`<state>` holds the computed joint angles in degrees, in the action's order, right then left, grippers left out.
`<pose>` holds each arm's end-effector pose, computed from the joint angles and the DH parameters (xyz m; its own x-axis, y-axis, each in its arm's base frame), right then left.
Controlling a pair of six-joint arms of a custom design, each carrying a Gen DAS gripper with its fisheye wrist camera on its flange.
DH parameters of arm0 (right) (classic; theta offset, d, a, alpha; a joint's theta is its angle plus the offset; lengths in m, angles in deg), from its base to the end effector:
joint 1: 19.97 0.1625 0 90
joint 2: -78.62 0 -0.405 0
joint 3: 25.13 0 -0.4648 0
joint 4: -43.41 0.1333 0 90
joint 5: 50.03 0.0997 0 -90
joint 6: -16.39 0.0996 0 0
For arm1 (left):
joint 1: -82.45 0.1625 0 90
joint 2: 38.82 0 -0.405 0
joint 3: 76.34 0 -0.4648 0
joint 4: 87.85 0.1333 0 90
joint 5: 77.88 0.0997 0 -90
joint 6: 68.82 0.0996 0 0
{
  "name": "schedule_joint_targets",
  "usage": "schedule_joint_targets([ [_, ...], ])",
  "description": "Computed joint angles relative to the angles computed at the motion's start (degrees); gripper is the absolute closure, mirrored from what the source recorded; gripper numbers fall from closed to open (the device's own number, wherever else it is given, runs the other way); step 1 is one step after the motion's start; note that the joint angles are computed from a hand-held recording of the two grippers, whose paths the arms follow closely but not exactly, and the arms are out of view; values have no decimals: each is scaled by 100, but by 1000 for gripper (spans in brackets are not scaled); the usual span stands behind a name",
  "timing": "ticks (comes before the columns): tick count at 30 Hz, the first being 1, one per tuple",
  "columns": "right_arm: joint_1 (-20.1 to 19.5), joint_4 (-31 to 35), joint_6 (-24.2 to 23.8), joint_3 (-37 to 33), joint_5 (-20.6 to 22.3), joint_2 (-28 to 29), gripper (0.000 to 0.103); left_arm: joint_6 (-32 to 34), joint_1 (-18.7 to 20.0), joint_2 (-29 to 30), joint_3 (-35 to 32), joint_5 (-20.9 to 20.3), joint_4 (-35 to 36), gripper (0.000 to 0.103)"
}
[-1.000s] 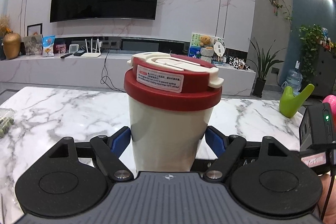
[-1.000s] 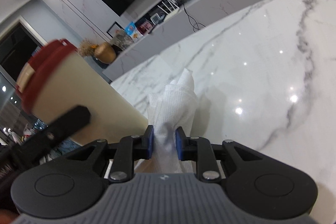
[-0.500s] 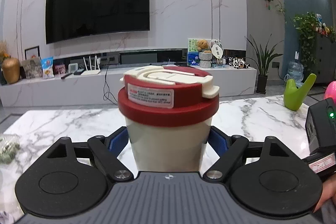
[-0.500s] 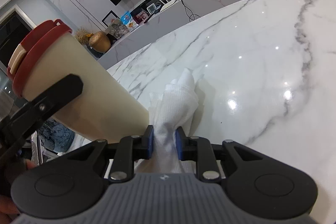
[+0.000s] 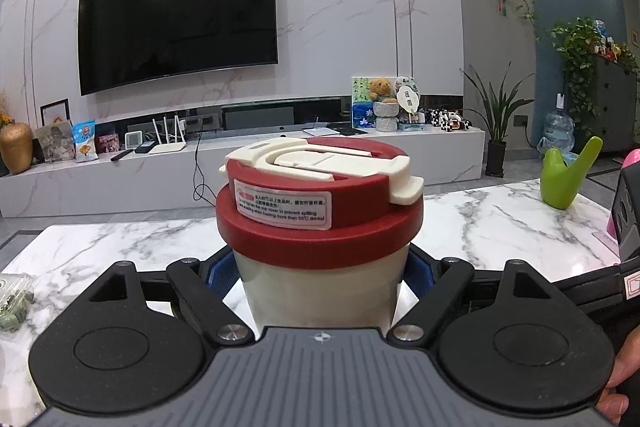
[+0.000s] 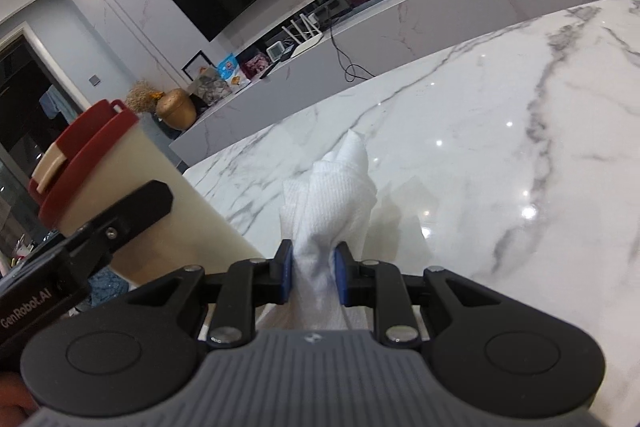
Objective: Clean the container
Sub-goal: 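Keep stroking the cloth over the tumbler body with the right gripper, then tilt the tumbler in the left gripper while the right gripper wipes its base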
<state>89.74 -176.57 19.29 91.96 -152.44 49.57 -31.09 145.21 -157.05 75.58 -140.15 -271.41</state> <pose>0.2770 -0.4416 -0.1111 -0.9793 -0.1585 0.1258 -0.2016 0.7092 -0.6756 0.0126 -0.3680 0.3035 -0.6275 0.3106 -0.7140 0.7760 0.3240 -0.5411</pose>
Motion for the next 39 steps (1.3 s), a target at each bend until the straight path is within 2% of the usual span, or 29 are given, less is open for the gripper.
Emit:
schedule_joint_targets([
  [12,5,-169,53,78,-52,11,79,-71,58,-82,-8,-96,61,23],
  [22,229,-255,-286,101,-380,28,79,-238,174,-433,-108,-572,259,23],
  [30,486,-32,-561,45,-709,144,79,-444,342,-583,-294,-857,556,23],
  [39,702,141,-436,-33,-825,266,79,-670,568,-676,-494,-1214,954,23],
])
